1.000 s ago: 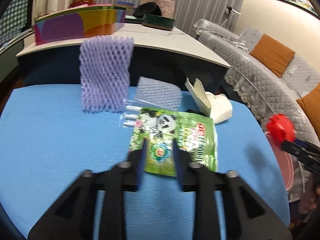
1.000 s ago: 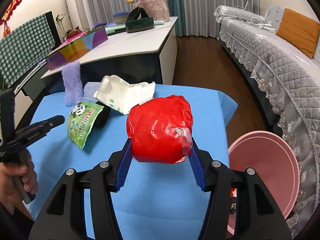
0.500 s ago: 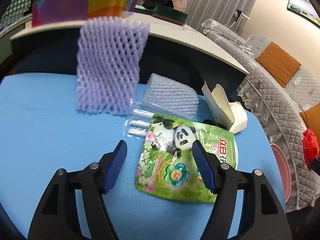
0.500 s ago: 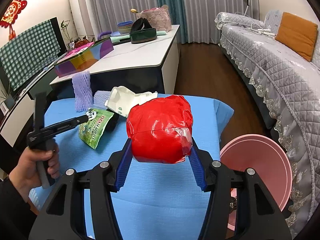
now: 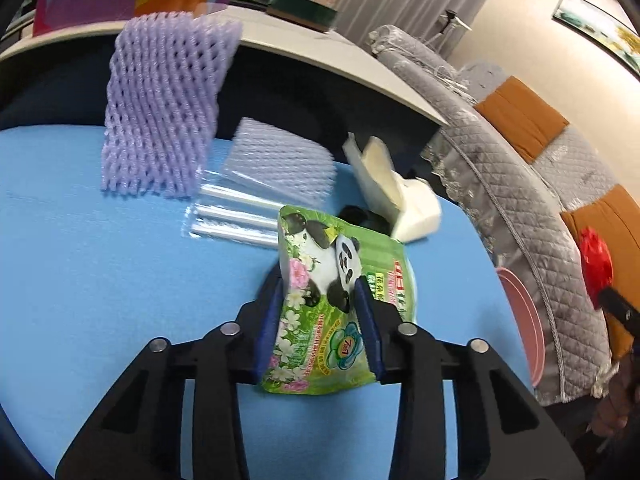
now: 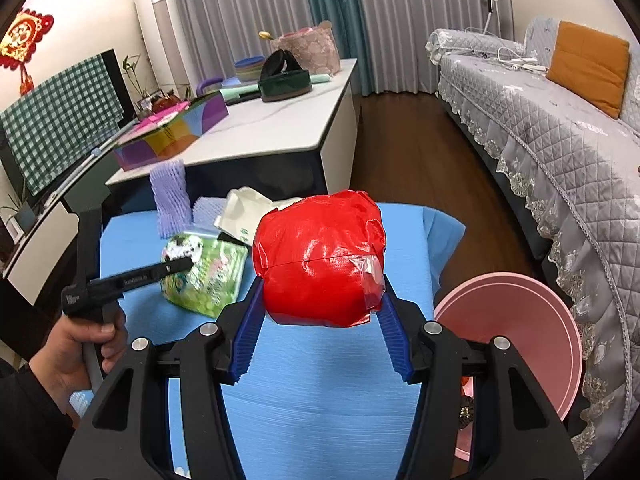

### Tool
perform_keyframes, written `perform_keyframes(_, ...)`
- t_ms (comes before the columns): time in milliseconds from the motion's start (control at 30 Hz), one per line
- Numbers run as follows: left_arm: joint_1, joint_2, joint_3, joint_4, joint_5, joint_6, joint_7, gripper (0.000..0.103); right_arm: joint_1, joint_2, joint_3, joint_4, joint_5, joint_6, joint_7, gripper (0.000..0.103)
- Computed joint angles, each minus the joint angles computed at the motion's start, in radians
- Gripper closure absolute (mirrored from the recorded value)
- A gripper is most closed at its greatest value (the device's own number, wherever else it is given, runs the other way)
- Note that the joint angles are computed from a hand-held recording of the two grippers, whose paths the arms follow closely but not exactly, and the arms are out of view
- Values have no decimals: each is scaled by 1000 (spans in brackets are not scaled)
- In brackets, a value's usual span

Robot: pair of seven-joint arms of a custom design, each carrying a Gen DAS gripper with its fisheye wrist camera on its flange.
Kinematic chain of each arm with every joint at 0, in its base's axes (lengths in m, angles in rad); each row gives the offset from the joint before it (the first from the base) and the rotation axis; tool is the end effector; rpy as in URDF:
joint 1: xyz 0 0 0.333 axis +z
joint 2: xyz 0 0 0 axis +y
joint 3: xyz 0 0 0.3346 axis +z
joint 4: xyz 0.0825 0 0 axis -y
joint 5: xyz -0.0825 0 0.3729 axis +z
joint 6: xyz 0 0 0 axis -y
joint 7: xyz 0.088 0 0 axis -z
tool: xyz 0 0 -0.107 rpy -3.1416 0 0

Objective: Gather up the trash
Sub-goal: 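Carry the red bag and green pouch over the pink bin and open both grippers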

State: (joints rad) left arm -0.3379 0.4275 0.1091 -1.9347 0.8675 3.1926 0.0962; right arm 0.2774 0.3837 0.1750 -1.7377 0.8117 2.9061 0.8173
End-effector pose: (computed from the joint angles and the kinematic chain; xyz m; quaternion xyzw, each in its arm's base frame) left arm 0.6138 -0.2240 0.3638 -0.7480 0.5328 -0.3691 0.1430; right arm 0.6466 0.2466 0.4585 -0.7631 0.4820 -0.1244 0.4122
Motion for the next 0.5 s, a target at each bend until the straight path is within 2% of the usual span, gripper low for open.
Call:
perform_keyframes(67,-7,-17,-6,-8,9,-9,9,69,-13,-16,18,-12,30,8,-29,48)
perform_keyframes(167,-46,-52,16,-23,58,-32,-15,70,-26,-40,33,-29,80,13,-71,48)
perform_keyframes(267,-110,-97,62,-32,176,-68,-128,70,-32,-63,40,-46,130,19,-115,48)
perform_keyframes(367,-124,-137,56,-43,262,-115,-195,71,-38,-87,45,-65,188,26,-167,48)
perform_keyframes(500,-138,-188,14,-56,335,-237,-247,71,-34,-109,32,-81,239,28,-206,48)
